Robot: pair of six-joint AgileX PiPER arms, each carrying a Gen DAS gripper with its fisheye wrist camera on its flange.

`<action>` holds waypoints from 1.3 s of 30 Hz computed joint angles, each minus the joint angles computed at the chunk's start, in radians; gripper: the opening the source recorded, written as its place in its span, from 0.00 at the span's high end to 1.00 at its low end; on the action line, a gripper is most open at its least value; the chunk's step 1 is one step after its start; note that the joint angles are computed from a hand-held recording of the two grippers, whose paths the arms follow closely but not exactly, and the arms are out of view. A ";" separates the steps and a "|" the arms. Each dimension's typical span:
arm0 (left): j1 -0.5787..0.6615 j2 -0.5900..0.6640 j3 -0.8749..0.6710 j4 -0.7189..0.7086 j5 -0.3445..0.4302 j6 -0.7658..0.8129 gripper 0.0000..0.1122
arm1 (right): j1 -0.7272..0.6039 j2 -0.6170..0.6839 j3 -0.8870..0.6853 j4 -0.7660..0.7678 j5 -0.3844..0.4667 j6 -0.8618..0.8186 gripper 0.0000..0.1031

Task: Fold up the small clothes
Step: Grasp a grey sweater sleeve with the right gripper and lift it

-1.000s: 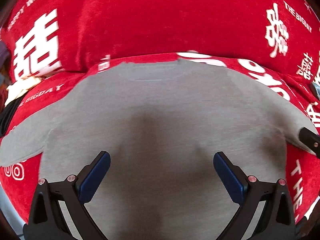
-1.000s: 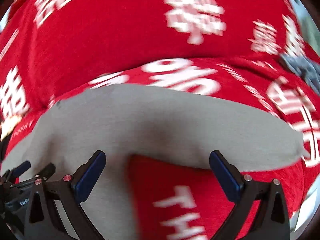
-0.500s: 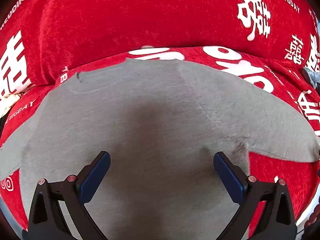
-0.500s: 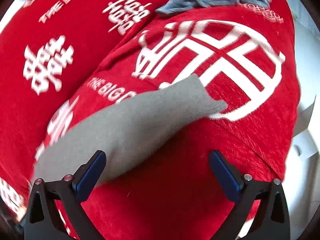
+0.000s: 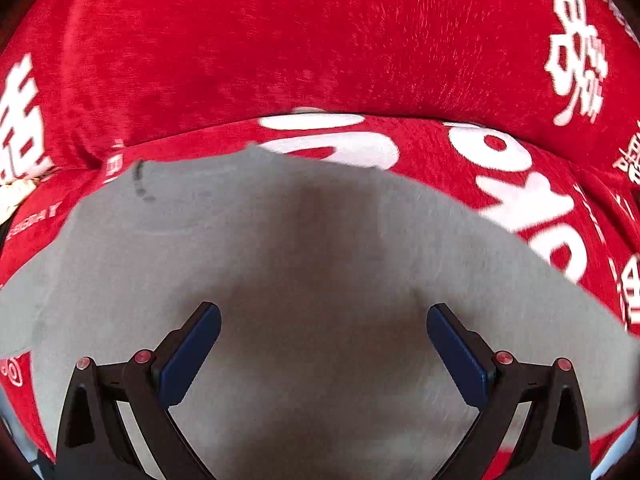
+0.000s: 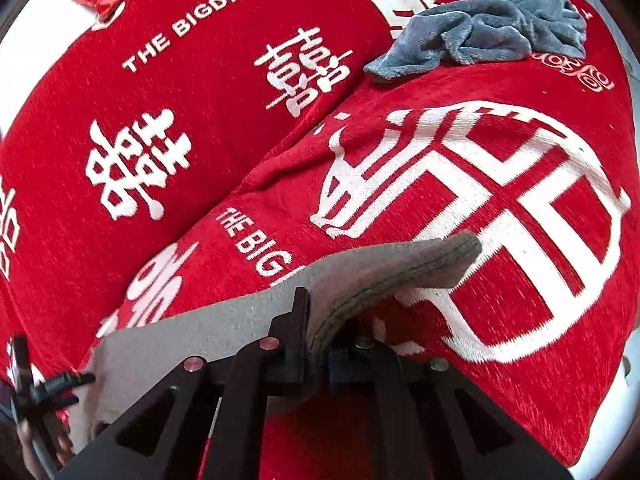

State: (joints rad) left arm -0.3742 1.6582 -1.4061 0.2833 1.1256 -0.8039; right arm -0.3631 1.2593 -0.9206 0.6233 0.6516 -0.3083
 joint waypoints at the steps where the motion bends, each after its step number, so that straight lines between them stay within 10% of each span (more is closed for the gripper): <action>1: 0.010 0.045 -0.042 -0.028 0.010 0.020 0.08 | 0.002 0.009 -0.008 -0.008 0.000 0.006 0.92; 7: -0.081 0.016 0.045 0.001 -0.023 -0.076 0.08 | -0.028 0.064 -0.055 0.041 0.074 -0.044 0.85; 10: -0.166 -0.093 0.181 0.044 -0.067 -0.158 0.08 | -0.067 0.091 -0.048 0.061 0.113 -0.045 0.31; 12: -0.218 -0.139 0.245 0.084 -0.087 -0.218 0.08 | -0.100 0.095 -0.031 0.109 0.119 -0.052 0.25; 15: -0.219 -0.144 0.252 0.098 -0.090 -0.231 0.08 | -0.097 0.104 -0.033 0.153 0.123 -0.085 0.49; 17: -0.217 -0.137 0.244 0.095 -0.088 -0.228 0.08 | -0.041 0.118 -0.077 0.040 0.135 -0.001 0.93; 23: -0.176 -0.198 0.276 0.006 -0.116 -0.148 0.08 | 0.067 -0.018 -0.135 -0.118 0.114 0.158 0.94; 30: -0.087 -0.297 0.284 -0.119 -0.120 0.045 0.08 | 0.581 0.002 -0.459 -0.677 0.209 0.648 0.95; 39: 0.534 -0.603 0.488 -0.326 -0.092 0.480 0.08 | 1.255 0.409 -1.074 -1.114 0.469 0.982 0.95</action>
